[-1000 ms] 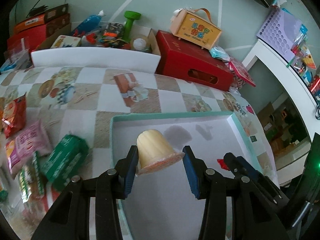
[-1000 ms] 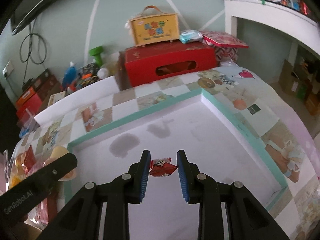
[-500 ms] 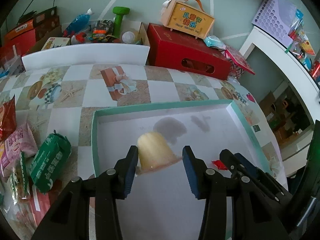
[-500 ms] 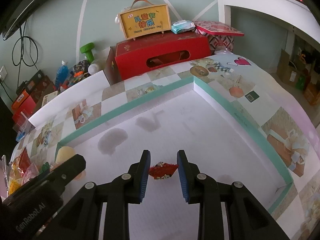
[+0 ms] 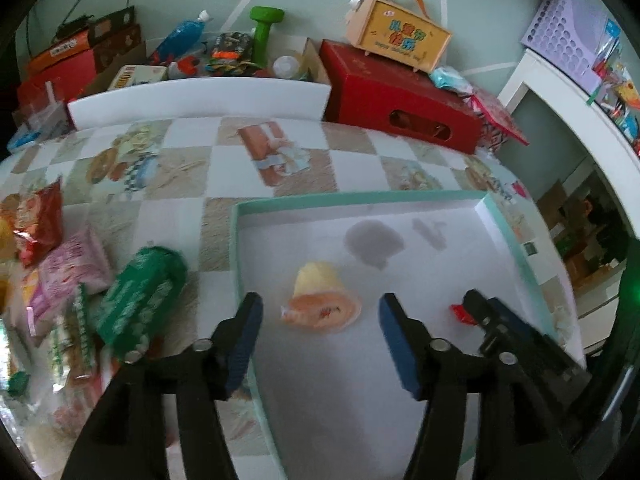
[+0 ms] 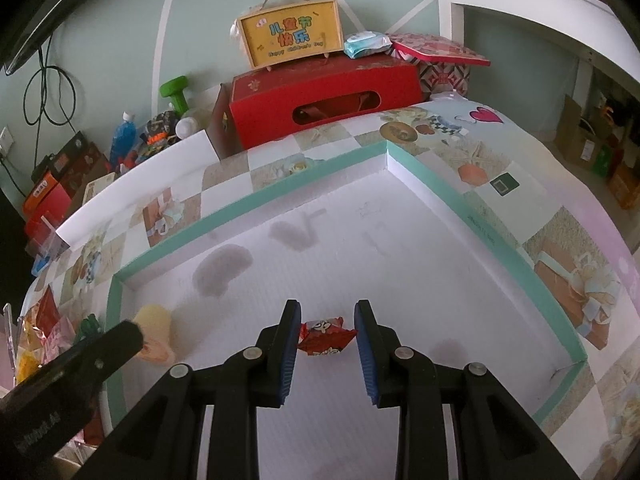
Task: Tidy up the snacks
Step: 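Open the left tool to drop the cup cake while the right tool releases the candy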
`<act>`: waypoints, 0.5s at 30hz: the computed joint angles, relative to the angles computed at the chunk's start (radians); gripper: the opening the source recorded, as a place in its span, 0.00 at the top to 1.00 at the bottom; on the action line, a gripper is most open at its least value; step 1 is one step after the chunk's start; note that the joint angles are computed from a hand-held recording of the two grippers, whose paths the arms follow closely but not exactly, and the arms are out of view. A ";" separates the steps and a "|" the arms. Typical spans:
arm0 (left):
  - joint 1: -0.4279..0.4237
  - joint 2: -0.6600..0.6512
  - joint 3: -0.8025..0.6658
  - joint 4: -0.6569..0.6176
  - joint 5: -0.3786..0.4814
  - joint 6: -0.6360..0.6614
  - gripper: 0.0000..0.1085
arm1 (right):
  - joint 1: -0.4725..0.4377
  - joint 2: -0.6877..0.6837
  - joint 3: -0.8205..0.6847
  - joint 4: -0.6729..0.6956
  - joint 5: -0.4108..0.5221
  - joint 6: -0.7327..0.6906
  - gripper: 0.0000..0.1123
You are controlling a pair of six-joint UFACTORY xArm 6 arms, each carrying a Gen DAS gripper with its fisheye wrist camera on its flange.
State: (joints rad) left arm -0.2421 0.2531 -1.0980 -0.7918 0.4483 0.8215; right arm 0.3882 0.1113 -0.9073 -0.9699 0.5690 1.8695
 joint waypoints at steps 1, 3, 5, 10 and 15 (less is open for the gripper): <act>0.002 -0.009 0.014 -0.001 -0.021 0.005 0.32 | 0.002 0.000 -0.002 0.007 0.003 -0.008 0.72; 0.008 -0.026 0.033 -0.021 -0.048 0.023 0.27 | 0.003 0.000 -0.003 0.019 0.005 -0.025 0.71; 0.016 -0.040 0.044 -0.031 -0.062 0.024 0.27 | 0.005 0.003 -0.007 0.041 0.006 -0.051 0.63; 0.030 -0.065 0.069 -0.031 -0.104 0.026 0.26 | 0.018 0.006 -0.018 0.067 0.027 -0.084 0.44; 0.037 -0.069 0.086 -0.010 -0.162 0.000 0.07 | 0.047 0.016 -0.053 0.071 0.085 -0.132 0.30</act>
State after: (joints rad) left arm -0.2051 0.1838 -1.0119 -0.8013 0.2861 0.8215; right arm 0.4349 0.1268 -0.9599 -0.8994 0.6537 1.7378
